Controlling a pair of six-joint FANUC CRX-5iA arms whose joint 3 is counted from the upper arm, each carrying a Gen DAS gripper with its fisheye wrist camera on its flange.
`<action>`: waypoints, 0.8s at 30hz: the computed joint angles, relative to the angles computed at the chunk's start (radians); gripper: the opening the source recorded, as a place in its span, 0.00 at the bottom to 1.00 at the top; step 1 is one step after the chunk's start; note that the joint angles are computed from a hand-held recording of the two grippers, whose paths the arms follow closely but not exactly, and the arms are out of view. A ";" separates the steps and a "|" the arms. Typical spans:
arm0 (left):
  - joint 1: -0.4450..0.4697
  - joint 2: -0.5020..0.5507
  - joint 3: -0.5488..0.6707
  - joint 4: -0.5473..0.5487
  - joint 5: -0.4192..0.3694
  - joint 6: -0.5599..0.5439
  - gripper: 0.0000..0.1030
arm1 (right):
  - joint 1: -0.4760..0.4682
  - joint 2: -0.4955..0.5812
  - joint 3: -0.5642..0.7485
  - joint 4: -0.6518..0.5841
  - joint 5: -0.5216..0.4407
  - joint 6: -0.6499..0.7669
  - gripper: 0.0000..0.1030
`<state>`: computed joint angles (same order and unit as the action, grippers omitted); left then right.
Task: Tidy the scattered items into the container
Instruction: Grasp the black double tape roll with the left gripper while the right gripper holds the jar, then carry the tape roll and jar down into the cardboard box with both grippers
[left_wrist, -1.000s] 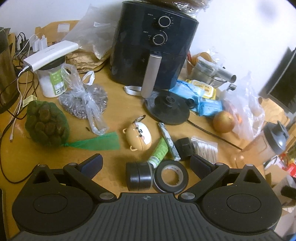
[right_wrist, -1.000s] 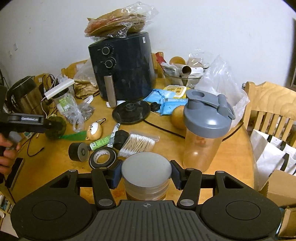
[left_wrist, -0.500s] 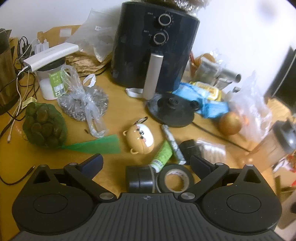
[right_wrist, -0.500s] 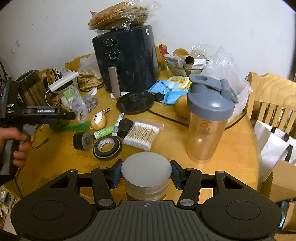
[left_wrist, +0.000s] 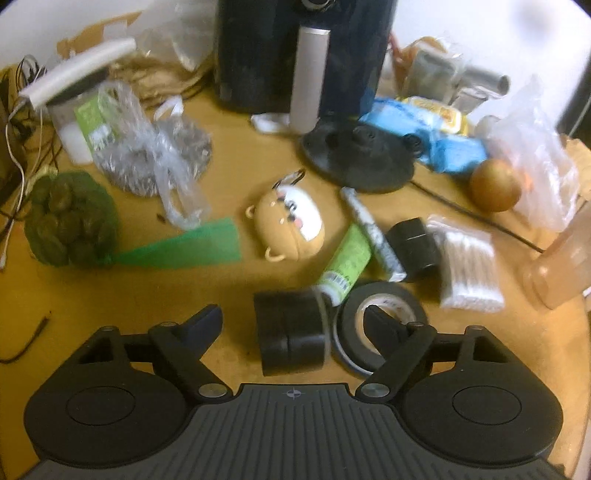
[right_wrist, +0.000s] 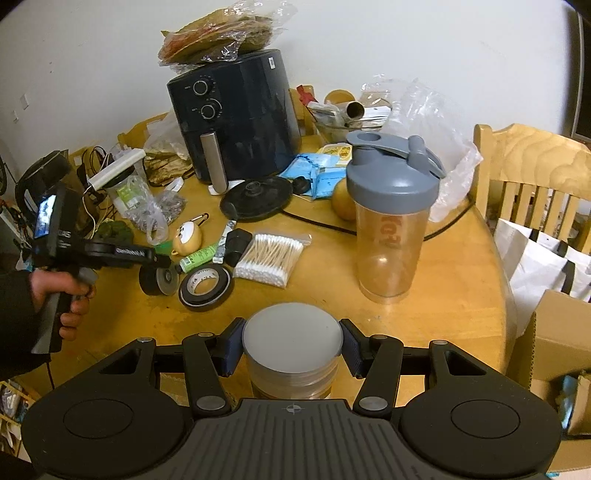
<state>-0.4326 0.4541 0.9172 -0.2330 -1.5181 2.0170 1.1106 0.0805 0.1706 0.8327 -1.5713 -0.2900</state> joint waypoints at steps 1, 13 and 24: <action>0.005 0.001 -0.004 0.005 0.000 -0.001 0.71 | 0.003 -0.001 0.000 -0.001 -0.005 -0.004 0.55; 0.054 0.015 0.013 0.085 -0.030 -0.005 0.39 | 0.019 -0.001 -0.001 -0.005 -0.024 -0.023 0.55; 0.069 -0.104 -0.084 0.139 0.055 -0.046 0.39 | 0.010 0.015 0.020 0.010 -0.024 -0.013 0.55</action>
<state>-0.3632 0.3503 0.8335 -0.0939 -1.4636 1.9711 1.1211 0.0960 0.1902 0.8425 -1.5957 -0.3032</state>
